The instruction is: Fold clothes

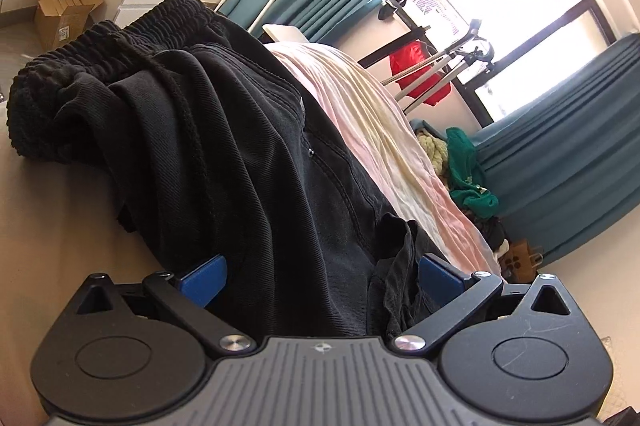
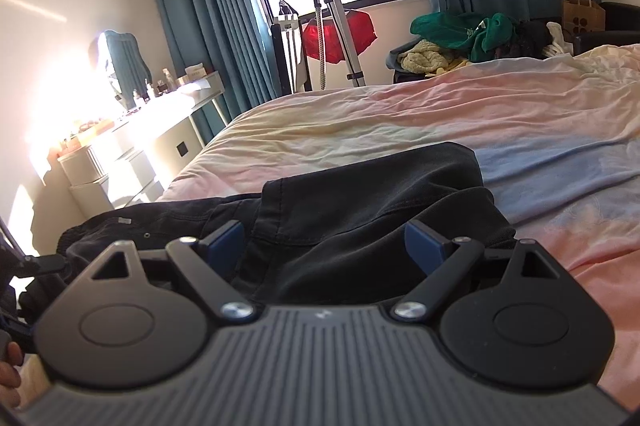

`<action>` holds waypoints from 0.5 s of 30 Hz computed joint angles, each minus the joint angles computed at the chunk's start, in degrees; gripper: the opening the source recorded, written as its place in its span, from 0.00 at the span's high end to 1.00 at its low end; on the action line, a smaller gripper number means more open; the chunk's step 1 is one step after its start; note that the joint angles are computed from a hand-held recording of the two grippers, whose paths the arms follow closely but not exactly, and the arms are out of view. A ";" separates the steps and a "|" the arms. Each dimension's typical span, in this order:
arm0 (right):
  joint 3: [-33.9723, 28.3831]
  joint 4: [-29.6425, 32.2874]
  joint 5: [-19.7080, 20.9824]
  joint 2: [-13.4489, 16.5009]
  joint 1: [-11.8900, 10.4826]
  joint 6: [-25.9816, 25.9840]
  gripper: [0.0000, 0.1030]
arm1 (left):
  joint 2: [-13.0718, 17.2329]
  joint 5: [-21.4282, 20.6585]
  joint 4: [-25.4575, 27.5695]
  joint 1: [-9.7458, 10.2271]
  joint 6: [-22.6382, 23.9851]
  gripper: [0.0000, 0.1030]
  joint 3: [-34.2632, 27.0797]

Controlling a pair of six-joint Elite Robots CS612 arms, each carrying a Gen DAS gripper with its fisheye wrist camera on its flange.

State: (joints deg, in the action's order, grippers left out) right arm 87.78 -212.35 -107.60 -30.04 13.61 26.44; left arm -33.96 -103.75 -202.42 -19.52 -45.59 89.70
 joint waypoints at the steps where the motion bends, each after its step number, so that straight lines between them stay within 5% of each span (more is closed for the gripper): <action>1: -0.04 0.40 -0.25 -0.04 0.05 -0.16 0.14 | 0.04 0.12 0.36 0.10 -0.66 0.01 -0.10; 11: -0.09 4.36 -0.62 -0.29 -0.08 0.62 0.14 | 1.51 -1.37 5.13 1.43 -7.95 0.10 -3.17; 15: -0.03 5.32 -0.74 -0.29 -0.22 1.39 0.14 | 1.99 -0.72 1.37 2.02 -14.22 0.17 -2.29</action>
State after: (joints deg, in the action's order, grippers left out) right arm 87.75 -207.03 -108.34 -30.33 13.39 27.83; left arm -31.98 -104.47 -201.05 -17.50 -59.81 87.42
